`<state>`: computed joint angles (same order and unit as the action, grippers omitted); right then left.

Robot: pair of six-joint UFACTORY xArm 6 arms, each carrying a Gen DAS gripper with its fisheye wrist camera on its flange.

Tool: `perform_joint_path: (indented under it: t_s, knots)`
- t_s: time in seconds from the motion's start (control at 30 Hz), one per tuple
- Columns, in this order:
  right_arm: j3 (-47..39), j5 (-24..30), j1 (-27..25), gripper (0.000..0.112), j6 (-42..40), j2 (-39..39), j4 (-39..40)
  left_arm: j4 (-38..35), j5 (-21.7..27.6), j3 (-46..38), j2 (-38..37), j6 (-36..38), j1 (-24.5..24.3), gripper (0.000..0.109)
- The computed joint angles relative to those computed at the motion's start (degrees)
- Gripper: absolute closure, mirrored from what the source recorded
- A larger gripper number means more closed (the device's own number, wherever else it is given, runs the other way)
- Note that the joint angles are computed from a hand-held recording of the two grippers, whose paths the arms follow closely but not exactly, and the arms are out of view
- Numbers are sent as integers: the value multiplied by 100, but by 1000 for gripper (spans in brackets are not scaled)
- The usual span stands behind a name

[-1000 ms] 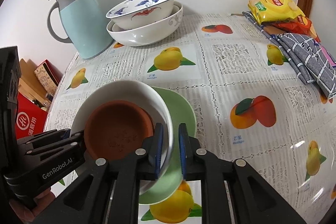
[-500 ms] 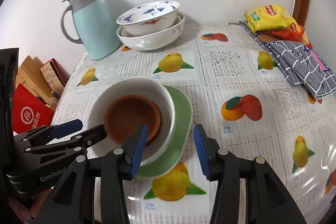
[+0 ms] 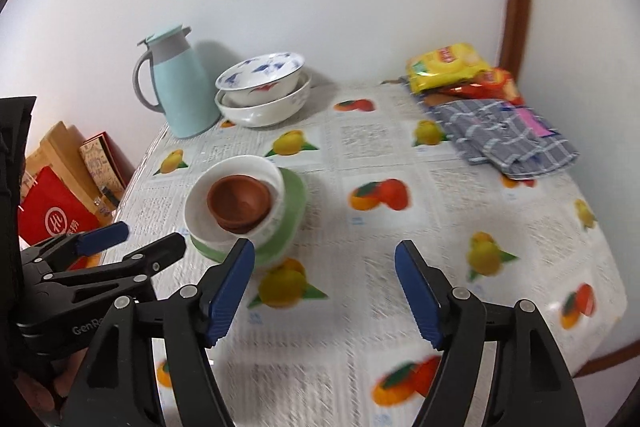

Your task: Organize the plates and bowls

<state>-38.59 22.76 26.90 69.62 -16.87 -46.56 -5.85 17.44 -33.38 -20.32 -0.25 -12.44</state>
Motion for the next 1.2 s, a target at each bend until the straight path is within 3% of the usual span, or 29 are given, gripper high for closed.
perform_joint_path:
  t_s: [0.13, 0.23, 0.3, 0.4, 0.5, 0.73, 1.2]
  knots:
    - [432, 783, 251, 40, -58, -782, -114, 434, -13, 424, -628, -780, -236, 23]
    - [818, 996, 306, 39, -166, -1345, 129, 1188, -6, 706, -1064, -1532, -409, 23]
    - [1057, 1128, 349, 29, -164, -1711, 217, 1894, -6, 869, -1353, -2166, -510, 23]
    - [1352, 1562, 585, 16, 168, -2285, -183, 1816, 22, 1043, -1683, -2173, -681, 23]
    - [1460, 2062, 814, 15, 227, -2625, -206, 1900, 104, 1114, -1864, -2291, -803, 23]
    - [1663, 2302, 989, 15, 223, -3077, -104, 2045, 256, 1222, -2098, -2485, -878, 23]
    - [1639, 2432, 1335, 15, 369, -3176, -113, 2236, 495, 1370, -2488, -2681, -874, 23]
